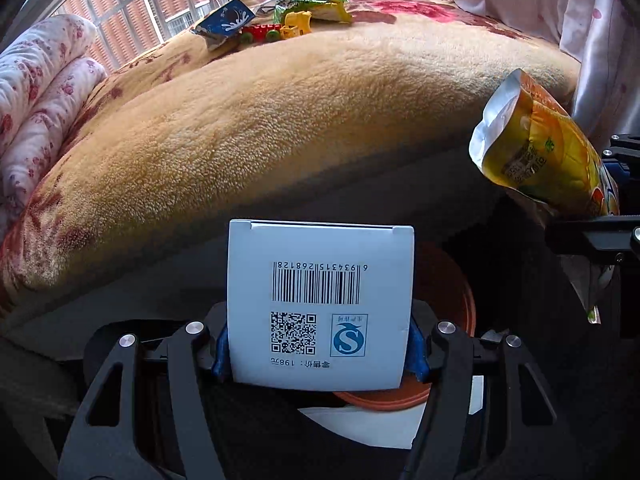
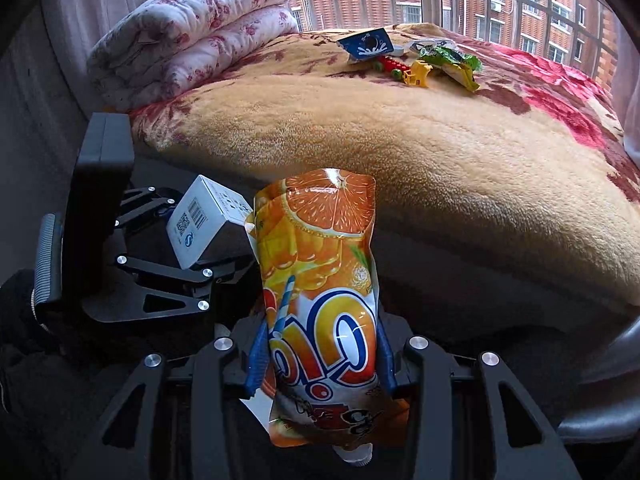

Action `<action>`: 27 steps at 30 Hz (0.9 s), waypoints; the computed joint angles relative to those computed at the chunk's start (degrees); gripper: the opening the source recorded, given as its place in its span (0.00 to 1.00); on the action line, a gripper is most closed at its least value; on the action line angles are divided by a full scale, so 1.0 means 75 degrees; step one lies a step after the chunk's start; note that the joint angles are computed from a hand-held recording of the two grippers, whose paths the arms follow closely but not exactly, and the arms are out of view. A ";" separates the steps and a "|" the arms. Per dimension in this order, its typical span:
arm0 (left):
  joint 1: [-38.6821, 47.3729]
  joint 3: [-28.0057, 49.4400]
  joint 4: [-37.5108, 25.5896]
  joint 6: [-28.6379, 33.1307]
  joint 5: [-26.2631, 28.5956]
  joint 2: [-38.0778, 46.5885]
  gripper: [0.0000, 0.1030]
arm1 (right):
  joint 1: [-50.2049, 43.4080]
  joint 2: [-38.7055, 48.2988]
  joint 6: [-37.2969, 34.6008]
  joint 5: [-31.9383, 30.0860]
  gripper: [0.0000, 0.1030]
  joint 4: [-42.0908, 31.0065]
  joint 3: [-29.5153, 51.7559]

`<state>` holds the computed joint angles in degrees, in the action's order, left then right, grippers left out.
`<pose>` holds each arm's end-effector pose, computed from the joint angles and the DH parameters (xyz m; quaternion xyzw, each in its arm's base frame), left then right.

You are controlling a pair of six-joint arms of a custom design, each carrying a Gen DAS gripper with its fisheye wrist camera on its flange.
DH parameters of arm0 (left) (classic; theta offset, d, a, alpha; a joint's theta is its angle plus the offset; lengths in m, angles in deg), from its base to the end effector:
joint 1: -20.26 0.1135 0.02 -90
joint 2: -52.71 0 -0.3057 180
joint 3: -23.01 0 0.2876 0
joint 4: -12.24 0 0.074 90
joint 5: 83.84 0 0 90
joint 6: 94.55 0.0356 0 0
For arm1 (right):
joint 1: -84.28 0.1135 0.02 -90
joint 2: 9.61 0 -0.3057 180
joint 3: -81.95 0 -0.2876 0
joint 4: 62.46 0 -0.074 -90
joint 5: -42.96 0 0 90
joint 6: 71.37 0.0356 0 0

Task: Collect trash
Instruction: 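Carry the juice pouch and white box down toward the orange bucket, then open both grippers over the orange bucket to drop the pouch and box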

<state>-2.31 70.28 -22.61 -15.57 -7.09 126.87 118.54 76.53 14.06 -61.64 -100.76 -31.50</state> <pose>0.2289 -0.0863 0.1818 0.0689 0.9612 0.0370 0.2645 0.2661 0.1921 0.2302 -0.3500 0.8873 0.1883 0.2339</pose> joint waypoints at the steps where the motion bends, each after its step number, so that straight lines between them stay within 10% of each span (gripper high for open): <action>1: 0.0024 -0.0010 0.0047 0.0014 0.0060 0.0148 0.60 | 0.0017 0.0130 -0.0082 0.0022 0.42 0.0053 -0.0022; 22: 0.0352 0.0583 0.0565 0.0573 0.1021 0.3036 0.60 | -0.0133 0.3026 -0.0574 -0.0308 0.43 0.0026 0.0840; 27: 0.0268 0.0913 0.0321 0.0667 0.1077 0.3477 0.76 | -0.0075 0.3491 -0.0571 -0.0190 0.73 -0.0121 0.1297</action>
<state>-0.30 77.13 -20.21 -10.57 0.98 152.95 117.98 102.72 9.78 -63.07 -101.66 -21.77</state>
